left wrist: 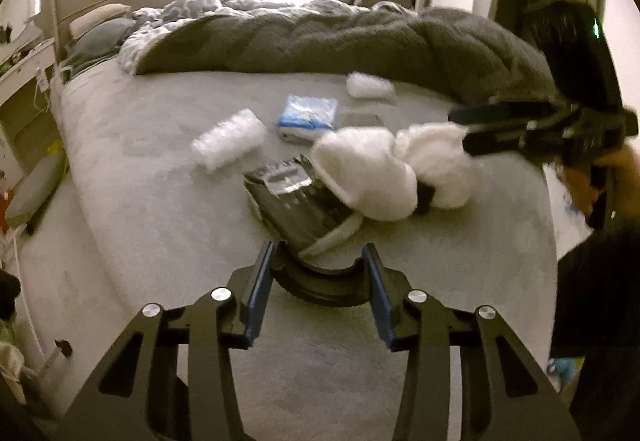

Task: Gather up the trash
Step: 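Move the right tool over the white crumpled tissue and close on it, then carry the tissue in the right tool over the black bin and release it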

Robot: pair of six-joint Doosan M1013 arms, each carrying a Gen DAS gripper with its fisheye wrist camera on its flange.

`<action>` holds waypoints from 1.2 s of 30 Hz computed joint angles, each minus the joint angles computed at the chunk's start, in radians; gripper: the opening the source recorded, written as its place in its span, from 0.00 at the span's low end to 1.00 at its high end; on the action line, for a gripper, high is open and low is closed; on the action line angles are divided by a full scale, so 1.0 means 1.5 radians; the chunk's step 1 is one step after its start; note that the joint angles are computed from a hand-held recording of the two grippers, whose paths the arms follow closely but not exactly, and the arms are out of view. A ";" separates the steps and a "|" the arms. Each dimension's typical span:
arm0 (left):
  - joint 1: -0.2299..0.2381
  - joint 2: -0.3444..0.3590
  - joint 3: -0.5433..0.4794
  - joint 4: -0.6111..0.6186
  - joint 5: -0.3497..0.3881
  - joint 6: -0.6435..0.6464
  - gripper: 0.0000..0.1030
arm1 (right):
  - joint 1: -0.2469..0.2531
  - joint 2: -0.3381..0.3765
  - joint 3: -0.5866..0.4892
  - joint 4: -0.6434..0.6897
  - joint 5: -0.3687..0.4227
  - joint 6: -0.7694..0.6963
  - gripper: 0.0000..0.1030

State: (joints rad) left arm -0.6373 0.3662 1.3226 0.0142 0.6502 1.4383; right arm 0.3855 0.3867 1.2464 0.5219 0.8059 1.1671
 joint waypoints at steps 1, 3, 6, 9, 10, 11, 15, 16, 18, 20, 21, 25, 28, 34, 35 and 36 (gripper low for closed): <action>0.001 -0.003 0.002 -0.003 -0.007 -0.007 0.45 | 0.001 0.002 -0.003 -0.003 0.004 0.004 0.59; 0.002 -0.008 0.004 0.005 -0.018 -0.024 0.46 | 0.005 0.009 -0.012 -0.022 0.016 0.020 0.54; 0.002 -0.015 0.009 0.021 -0.030 -0.050 0.46 | 0.009 0.015 -0.022 -0.047 0.027 0.045 0.31; -0.001 -0.018 0.010 0.057 -0.029 -0.085 0.46 | 0.011 0.014 -0.025 -0.058 0.024 0.052 0.22; -0.003 -0.018 0.009 0.085 -0.025 -0.109 0.46 | 0.013 0.013 -0.024 -0.068 0.018 0.056 0.20; -0.005 -0.020 0.010 0.102 -0.024 -0.125 0.46 | 0.014 0.010 -0.022 -0.074 0.012 0.057 0.20; -0.004 -0.028 0.017 0.144 -0.023 -0.182 0.46 | 0.017 0.001 -0.018 -0.082 -0.033 0.074 0.20; -0.003 -0.028 0.017 0.150 -0.022 -0.191 0.46 | 0.018 0.001 -0.019 -0.081 -0.041 0.079 0.20; -0.002 -0.032 0.021 0.168 -0.020 -0.216 0.46 | 0.022 0.000 -0.021 -0.095 -0.057 0.092 0.20; -0.001 -0.035 0.024 0.188 -0.015 -0.242 0.46 | 0.029 -0.001 -0.021 -0.119 -0.085 0.112 0.20; 0.000 -0.036 0.027 0.196 -0.013 -0.255 0.46 | 0.031 -0.001 -0.022 -0.125 -0.094 0.119 0.20; 0.003 -0.044 0.040 0.245 0.011 -0.318 0.46 | 0.046 0.003 -0.031 -0.161 -0.139 0.155 0.20; 0.010 -0.050 0.054 0.264 0.035 -0.365 0.46 | 0.059 0.012 -0.042 -0.176 -0.156 0.172 0.20; 0.025 -0.054 0.073 0.268 0.089 -0.417 0.46 | 0.084 0.036 -0.078 -0.156 -0.148 0.163 0.20; 0.027 -0.054 0.077 0.270 0.096 -0.423 0.47 | 0.089 0.042 -0.087 -0.148 -0.139 0.154 0.20; 0.030 -0.056 0.083 0.270 0.102 -0.431 0.47 | 0.093 0.045 -0.092 -0.150 -0.136 0.152 0.20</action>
